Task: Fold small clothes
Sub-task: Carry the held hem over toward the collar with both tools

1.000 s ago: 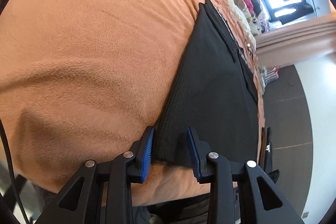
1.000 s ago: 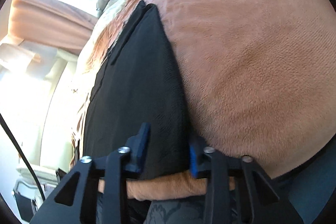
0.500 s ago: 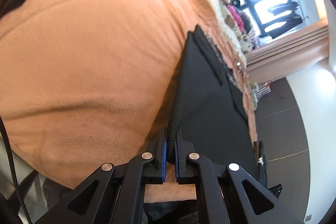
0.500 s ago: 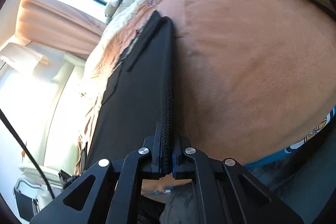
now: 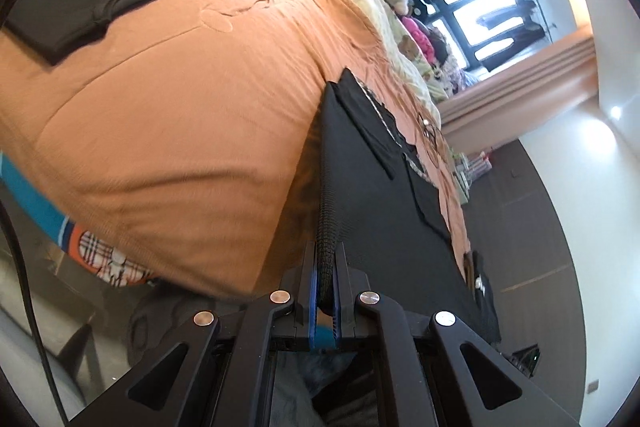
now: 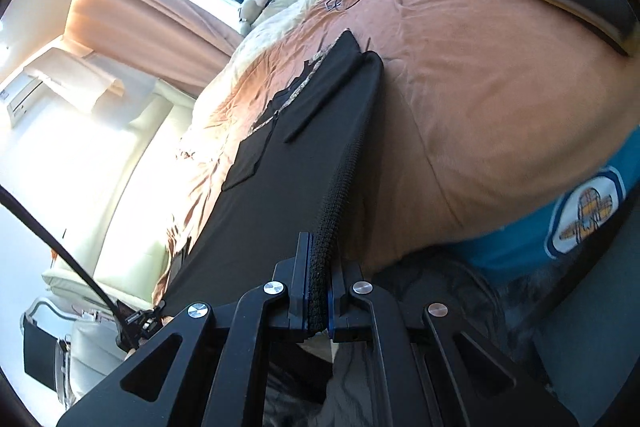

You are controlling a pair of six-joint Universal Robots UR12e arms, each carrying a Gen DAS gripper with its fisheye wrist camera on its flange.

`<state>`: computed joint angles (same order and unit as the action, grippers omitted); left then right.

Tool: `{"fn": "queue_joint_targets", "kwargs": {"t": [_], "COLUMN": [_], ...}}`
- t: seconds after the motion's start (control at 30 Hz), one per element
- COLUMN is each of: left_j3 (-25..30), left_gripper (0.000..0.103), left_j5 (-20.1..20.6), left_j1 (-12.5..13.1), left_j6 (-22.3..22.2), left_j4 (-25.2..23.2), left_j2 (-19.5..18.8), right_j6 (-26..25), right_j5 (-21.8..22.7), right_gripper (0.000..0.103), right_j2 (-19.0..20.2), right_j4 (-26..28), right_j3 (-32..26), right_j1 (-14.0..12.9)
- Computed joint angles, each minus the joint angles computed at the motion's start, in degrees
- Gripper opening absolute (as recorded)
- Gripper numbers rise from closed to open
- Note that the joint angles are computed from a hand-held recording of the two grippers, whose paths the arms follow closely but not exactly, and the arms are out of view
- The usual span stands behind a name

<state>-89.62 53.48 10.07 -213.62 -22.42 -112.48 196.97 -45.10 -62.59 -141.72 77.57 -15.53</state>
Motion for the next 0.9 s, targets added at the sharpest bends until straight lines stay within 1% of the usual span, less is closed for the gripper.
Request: {"fn": "queue_joint_targets", "kwargs": {"t": [0.2,0.27,0.33,0.43,0.53,0.67,0.7,0.77,0.9], "left_j3": [-3.78,-4.46,-4.68,-3.1,-0.11,5.72,6.77,10.01,16.74], "left_gripper": [0.005,0.005,0.005,0.005,0.005,0.005,0.005,0.005,0.005], "left_j5": [-1.79,-2.45,-2.75,-2.5,-1.49,-0.53,-0.35,0.28,1.53], "left_j1": [0.4,0.72,0.84,0.67,0.28,-0.2,-0.28,-0.61,-1.17], "left_j6": [2.91,3.03,2.9,3.68,4.26,4.29,4.4,4.71,5.33], "left_j4": [0.58,1.33,1.86,1.37,0.15,-2.73,-3.15,-4.21,-7.06], "left_j2": [3.6,4.34,4.88,4.76,3.54,0.6,0.1,-1.46,-4.74], "right_j6": [-1.21,-1.51,-1.4,-1.39,-1.51,-1.48,-1.61,-2.13,-3.25], "right_j5": [1.56,2.01,2.38,3.16,3.07,2.39,2.09,1.44,-0.08], "right_gripper": [0.002,0.002,0.002,0.002,0.002,0.002,0.002,0.002,0.002], "right_j2": [-2.76,-3.64,-3.79,-3.17,-1.41,1.83,3.14,4.19,7.97], "right_j4": [0.07,-0.54,-0.92,-2.21,-2.89,-2.77,-2.25,-1.91,0.29], "right_j3": [3.44,4.51,4.48,3.26,-0.05,-5.87,-8.28,-10.45,-17.85], "right_j1": [-1.19,-1.61,-1.87,-1.91,-1.57,-0.79,-0.5,-0.13,0.98]}}
